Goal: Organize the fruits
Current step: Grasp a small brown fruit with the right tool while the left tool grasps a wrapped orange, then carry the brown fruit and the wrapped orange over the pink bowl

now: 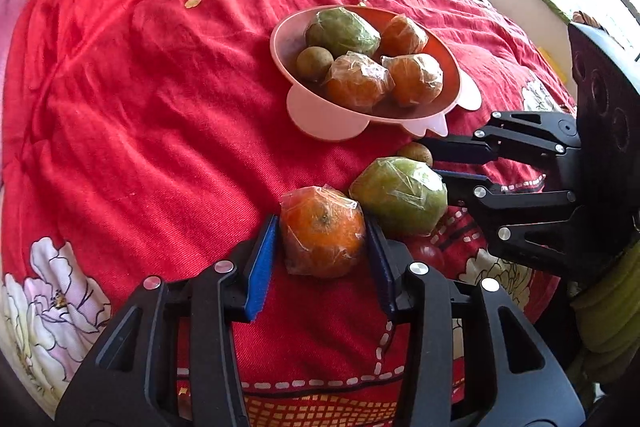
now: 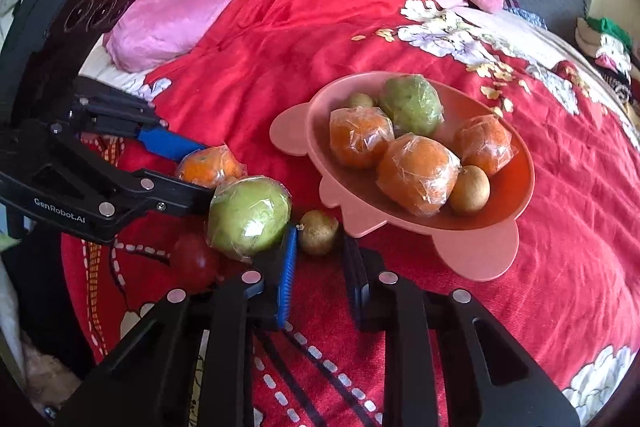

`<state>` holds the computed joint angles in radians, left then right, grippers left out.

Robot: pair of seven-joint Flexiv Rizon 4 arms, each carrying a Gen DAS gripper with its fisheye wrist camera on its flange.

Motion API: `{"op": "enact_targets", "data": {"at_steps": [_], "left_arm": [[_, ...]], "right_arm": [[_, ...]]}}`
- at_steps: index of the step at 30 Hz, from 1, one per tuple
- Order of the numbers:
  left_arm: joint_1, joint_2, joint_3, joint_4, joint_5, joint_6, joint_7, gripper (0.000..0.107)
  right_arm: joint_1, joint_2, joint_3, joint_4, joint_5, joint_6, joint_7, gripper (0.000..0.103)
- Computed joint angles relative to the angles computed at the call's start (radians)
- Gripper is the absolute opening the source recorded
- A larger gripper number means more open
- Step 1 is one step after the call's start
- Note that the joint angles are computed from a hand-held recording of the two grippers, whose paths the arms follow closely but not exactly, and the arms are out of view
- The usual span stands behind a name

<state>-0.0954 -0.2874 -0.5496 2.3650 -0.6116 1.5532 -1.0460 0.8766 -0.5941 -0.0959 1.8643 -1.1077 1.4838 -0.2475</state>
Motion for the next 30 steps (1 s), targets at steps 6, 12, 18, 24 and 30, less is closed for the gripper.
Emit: {"op": "enact_targets", "data": {"at_steps": [6,12,18,24,30], "left_arm": [[0.07,0.011,-0.096,0.026,-0.043,0.029,0.016,0.033],[0.201,0.025,-0.248,0.056,-0.061,0.053,0.008,0.033],[0.279,0.036,-0.318,0.053,-0.012,0.052,-0.037,0.033],[0.268,0.044,-0.29,0.024,0.043,0.039,-0.081,0.033],[0.213,0.04,-0.237,-0.012,0.032,0.028,-0.063,0.033]], "right_arm": [[0.05,0.034,-0.112,0.042,-0.14,0.1,0.228,0.021],[0.046,0.103,-0.149,0.076,-0.366,0.091,0.507,0.021],[-0.006,0.154,-0.094,0.095,-0.442,0.019,0.582,0.021],[-0.063,0.181,-0.025,0.105,-0.449,-0.042,0.583,0.021],[-0.124,0.191,0.043,0.102,-0.472,-0.083,0.592,0.021]]}}
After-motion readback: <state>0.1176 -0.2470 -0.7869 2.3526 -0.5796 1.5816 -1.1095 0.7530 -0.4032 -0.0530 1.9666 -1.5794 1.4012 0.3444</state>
